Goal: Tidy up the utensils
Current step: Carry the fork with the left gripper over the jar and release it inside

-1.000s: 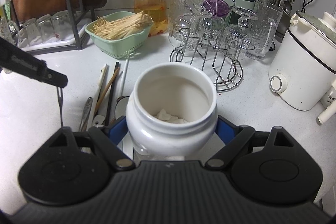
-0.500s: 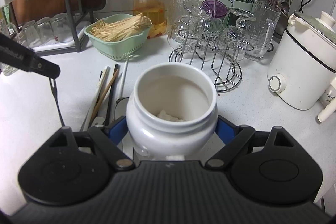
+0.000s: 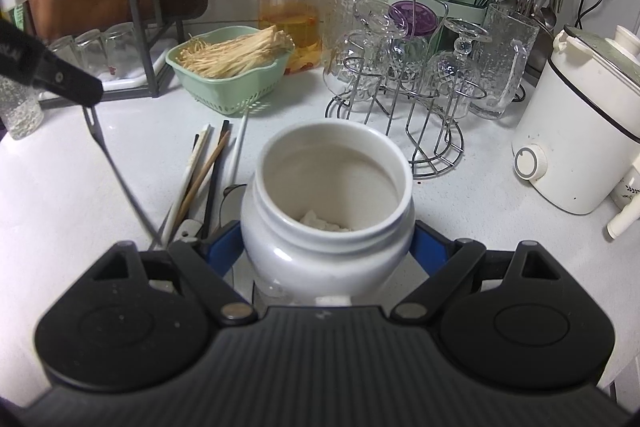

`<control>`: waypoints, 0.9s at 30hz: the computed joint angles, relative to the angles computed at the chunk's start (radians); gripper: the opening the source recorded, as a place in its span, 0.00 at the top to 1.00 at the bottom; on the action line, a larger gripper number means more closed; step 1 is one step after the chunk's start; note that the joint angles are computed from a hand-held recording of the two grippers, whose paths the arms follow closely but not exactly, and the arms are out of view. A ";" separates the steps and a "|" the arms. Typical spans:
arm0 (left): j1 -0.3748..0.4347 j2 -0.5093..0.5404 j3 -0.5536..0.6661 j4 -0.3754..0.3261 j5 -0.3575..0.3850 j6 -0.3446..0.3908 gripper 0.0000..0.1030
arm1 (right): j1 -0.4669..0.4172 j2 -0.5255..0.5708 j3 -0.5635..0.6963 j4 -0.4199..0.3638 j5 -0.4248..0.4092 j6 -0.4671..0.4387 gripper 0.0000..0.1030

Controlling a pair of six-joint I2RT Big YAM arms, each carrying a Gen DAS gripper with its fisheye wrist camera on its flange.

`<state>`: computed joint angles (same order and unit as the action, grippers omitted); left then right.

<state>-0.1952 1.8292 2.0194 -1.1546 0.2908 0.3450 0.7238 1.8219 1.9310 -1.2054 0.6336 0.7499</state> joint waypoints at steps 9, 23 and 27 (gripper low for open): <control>-0.008 -0.002 0.022 -0.010 0.012 0.013 0.99 | 0.000 0.000 0.000 -0.001 -0.001 0.004 0.12; -0.023 0.036 0.210 -0.117 0.053 0.049 0.99 | 0.000 0.000 0.001 -0.002 0.000 0.004 0.12; -0.031 0.078 0.328 -0.185 0.078 0.068 0.99 | 0.001 0.001 0.002 -0.005 -0.001 0.004 0.12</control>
<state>-0.2261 1.9068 2.3474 -1.3395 0.3689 0.4128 0.7244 1.8228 1.9333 -1.2106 0.6327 0.7542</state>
